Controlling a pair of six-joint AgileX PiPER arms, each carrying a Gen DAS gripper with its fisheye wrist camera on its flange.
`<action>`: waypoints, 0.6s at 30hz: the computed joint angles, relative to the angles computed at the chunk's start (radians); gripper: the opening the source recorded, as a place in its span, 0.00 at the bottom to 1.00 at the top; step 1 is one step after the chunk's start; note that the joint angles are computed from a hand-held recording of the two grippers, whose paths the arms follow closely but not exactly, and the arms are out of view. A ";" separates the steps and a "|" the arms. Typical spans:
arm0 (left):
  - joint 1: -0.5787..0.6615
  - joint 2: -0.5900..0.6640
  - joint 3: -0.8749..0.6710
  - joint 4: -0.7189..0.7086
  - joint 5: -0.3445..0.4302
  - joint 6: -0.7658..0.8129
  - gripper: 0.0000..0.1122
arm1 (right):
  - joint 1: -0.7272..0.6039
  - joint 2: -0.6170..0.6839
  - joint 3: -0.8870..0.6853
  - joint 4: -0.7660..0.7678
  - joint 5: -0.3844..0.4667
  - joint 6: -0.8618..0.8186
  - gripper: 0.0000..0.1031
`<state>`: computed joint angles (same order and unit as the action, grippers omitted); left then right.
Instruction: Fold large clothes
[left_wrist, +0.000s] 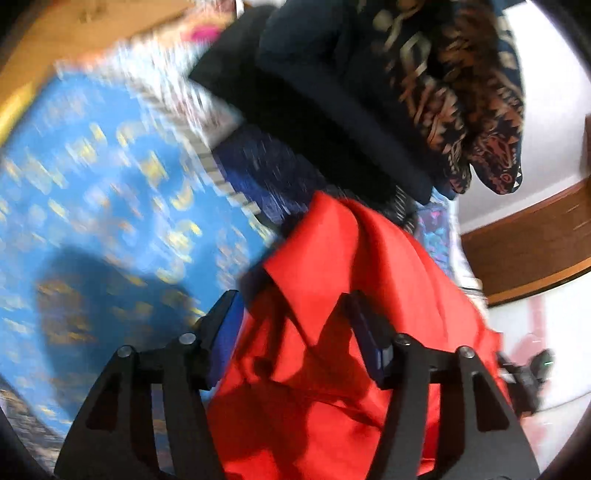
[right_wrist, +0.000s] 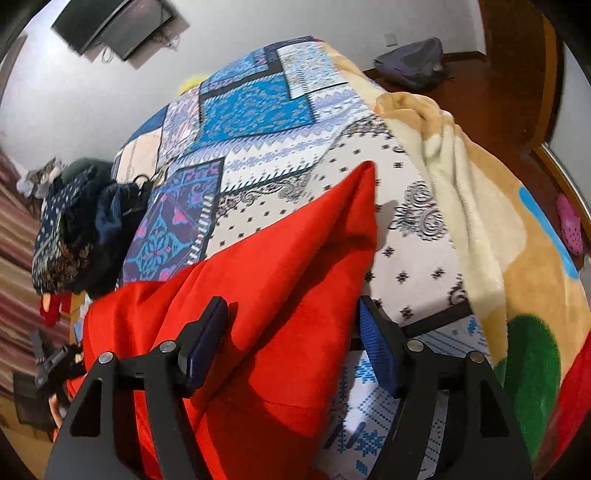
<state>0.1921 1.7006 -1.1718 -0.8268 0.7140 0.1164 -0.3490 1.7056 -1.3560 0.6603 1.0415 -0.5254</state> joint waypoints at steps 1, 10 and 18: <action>0.007 0.017 0.008 -0.066 0.009 0.046 0.53 | 0.011 -0.003 0.001 -0.010 -0.002 0.000 0.60; -0.042 0.013 -0.037 -0.039 0.042 0.057 0.11 | 0.061 0.039 -0.096 -0.021 0.018 0.022 0.13; -0.068 -0.003 -0.253 0.211 0.064 -0.154 0.07 | 0.139 0.084 -0.336 -0.021 0.033 0.053 0.12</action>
<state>0.1236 1.6979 -1.4245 -0.6155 0.7782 -0.0376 -0.2096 1.7899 -1.6921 0.6391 1.0746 -0.4725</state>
